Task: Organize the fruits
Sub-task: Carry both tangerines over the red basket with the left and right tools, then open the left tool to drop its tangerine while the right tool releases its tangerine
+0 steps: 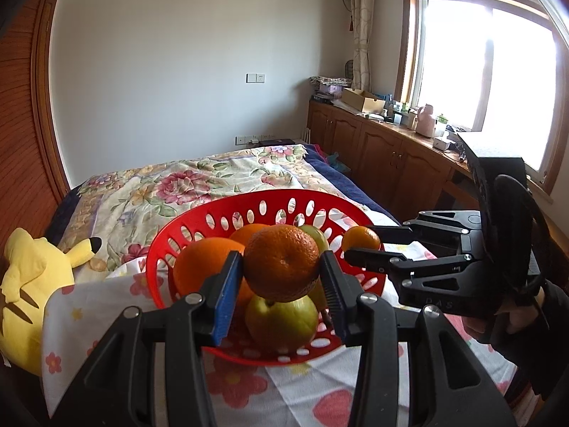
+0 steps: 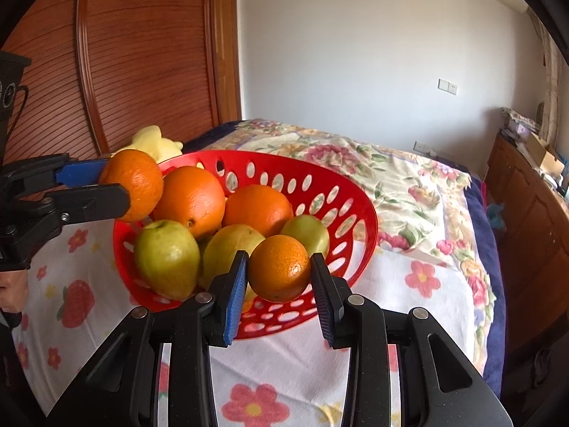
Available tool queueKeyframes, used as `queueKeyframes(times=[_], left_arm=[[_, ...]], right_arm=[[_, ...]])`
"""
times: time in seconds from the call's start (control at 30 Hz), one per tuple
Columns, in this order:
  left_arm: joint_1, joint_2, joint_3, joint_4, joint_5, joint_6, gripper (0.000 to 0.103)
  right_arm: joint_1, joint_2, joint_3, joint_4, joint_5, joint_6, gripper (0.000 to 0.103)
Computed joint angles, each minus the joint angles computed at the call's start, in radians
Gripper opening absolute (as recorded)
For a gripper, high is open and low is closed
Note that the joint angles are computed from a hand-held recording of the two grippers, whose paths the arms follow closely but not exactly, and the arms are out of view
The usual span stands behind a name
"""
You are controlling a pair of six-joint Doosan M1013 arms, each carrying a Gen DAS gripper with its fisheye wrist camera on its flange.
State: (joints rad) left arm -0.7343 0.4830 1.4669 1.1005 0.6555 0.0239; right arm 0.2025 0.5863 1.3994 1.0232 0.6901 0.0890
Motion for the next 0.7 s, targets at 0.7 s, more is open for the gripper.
queueKeyframes(times=[0.7], left_arm=[[0.024,0.106,-0.177,-0.2,0.024,0.244,0.043]], right_arm=[[-0.045,-0.01,0.022,0.158,0.025,-0.092,0.038]])
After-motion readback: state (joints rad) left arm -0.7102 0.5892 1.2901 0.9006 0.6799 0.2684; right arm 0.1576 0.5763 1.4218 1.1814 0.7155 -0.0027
